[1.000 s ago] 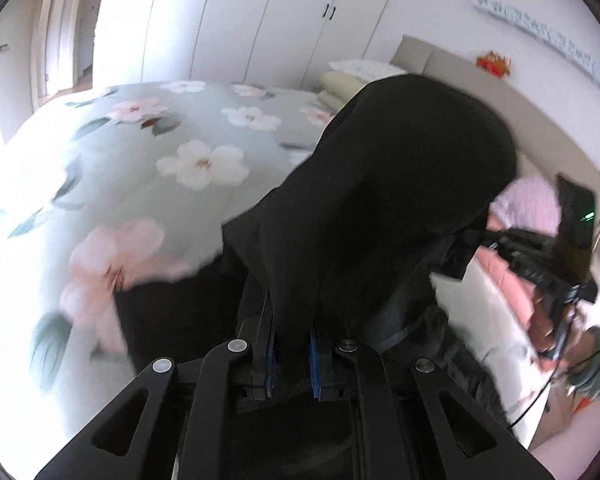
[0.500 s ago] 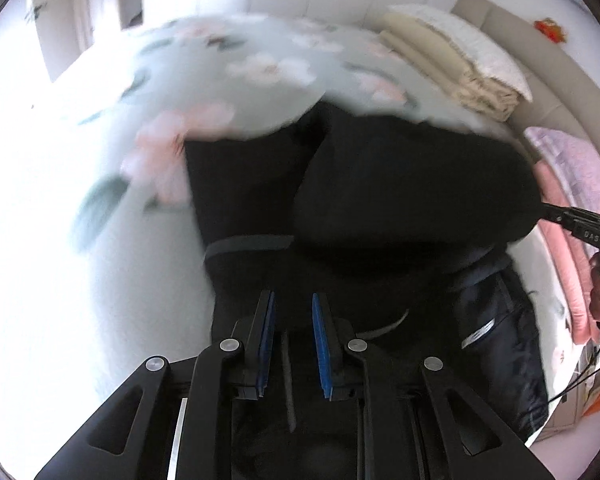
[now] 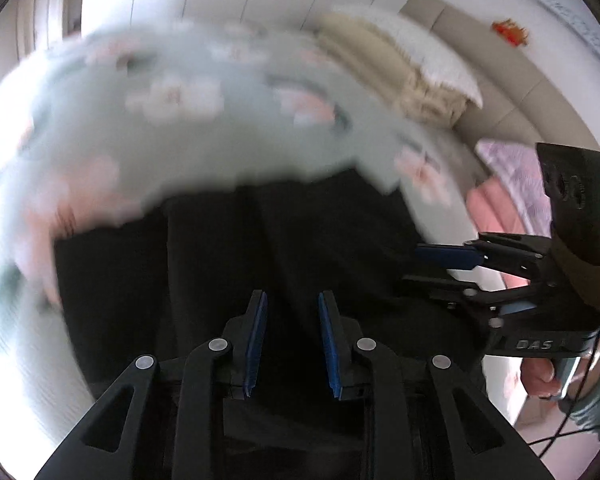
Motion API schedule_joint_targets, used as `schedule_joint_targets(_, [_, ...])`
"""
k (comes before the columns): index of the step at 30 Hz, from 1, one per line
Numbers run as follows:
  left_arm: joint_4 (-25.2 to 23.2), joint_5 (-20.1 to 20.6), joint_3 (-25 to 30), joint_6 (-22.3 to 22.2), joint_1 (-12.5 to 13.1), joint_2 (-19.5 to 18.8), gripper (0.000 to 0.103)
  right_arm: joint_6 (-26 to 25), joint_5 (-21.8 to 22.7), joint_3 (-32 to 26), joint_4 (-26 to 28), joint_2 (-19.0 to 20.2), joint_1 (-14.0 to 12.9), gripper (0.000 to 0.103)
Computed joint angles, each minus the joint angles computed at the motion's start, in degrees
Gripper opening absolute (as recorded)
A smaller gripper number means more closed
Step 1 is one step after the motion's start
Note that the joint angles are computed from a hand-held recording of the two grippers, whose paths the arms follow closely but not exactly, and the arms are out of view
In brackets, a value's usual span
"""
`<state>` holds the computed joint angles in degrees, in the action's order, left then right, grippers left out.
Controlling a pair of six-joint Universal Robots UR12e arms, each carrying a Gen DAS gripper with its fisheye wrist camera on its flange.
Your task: Fold large clothes
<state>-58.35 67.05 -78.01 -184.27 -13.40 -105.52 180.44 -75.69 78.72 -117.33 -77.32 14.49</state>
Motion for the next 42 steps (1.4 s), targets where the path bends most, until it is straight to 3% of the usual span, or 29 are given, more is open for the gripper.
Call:
schedule_joint_targets(2, [-1.21,-0.87,-4.26,-0.99,-0.13,1.19,0.027,-1.16,0.4,1.43,2.9,0.28,0.06,0.047])
schedule_joint_targets(4, [-1.61,1.43,-7.37,-1.45,-1.31,1.89,0.027,-1.57,-0.56,4.32,5.75,-0.14,0.51,0.047])
schedule_joint_targets(6, [3.3,3.52,-10.66,-3.13,-2.44,3.03,0.027,-1.06,-0.24,7.09,7.06,-0.6,0.62,0.047])
schedule_joint_targets(8, [7.71,4.6,-12.62,-6.07,-2.81,3.64,0.027,2.0,-0.67,11.09,2.51,-1.9,0.78,0.047])
schedule_joint_targets(12, [7.92,1.9,-12.63,-9.96,-1.83,3.58,0.027,6.22,1.02,12.02,0.5,-1.76,0.05,0.047])
schedule_joint_targets(15, [6.25,1.95,-11.24,-9.91,-1.7,4.29,0.027,4.5,1.77,10.27,3.07,-1.81,-0.48,0.046])
schedule_joint_targets(18, [6.54,3.79,-10.27,-8.6,-1.81,5.63,0.029,4.12,2.4,9.86,1.56,-2.98,-1.38,0.048])
schedule_joint_targets(20, [7.15,3.95,-9.93,-8.53,-1.84,5.98,0.039,4.63,1.31,9.33,-1.07,-3.61,-1.6,0.048])
schedule_joint_targets(22, [6.65,5.59,-9.8,-8.28,-2.17,5.72,0.042,5.73,0.02,8.79,-4.0,-3.41,-1.56,0.048])
schedule_joint_targets(24, [4.54,6.19,-9.67,-8.74,-2.23,4.84,0.042,5.68,-2.59,7.5,-3.37,-1.74,-1.09,0.048])
schedule_joint_targets(26, [3.61,4.33,-10.09,-9.81,-1.89,3.8,0.042,5.4,-6.09,7.12,-0.82,0.08,-0.4,0.048])
schedule_joint_targets(28, [5.12,2.68,-11.34,-10.92,-1.51,3.59,0.042,6.39,-4.22,7.89,0.86,1.24,-0.72,0.048])
schedule_joint_targets(32, [6.87,1.85,-12.4,-11.21,-1.17,4.67,0.042,8.53,-1.3,9.94,-2.39,0.14,-1.85,0.048])
schedule_joint_targets(37, [6.71,1.77,-15.02,-10.13,-0.27,9.05,0.042,9.85,-0.6,13.69,-5.78,-5.19,-2.82,0.048])
schedule_joint_targets(42, [2.5,6.42,-20.19,-10.92,1.19,16.47,0.042,11.32,-2.81,18.92,-4.62,-11.52,-3.88,0.05])
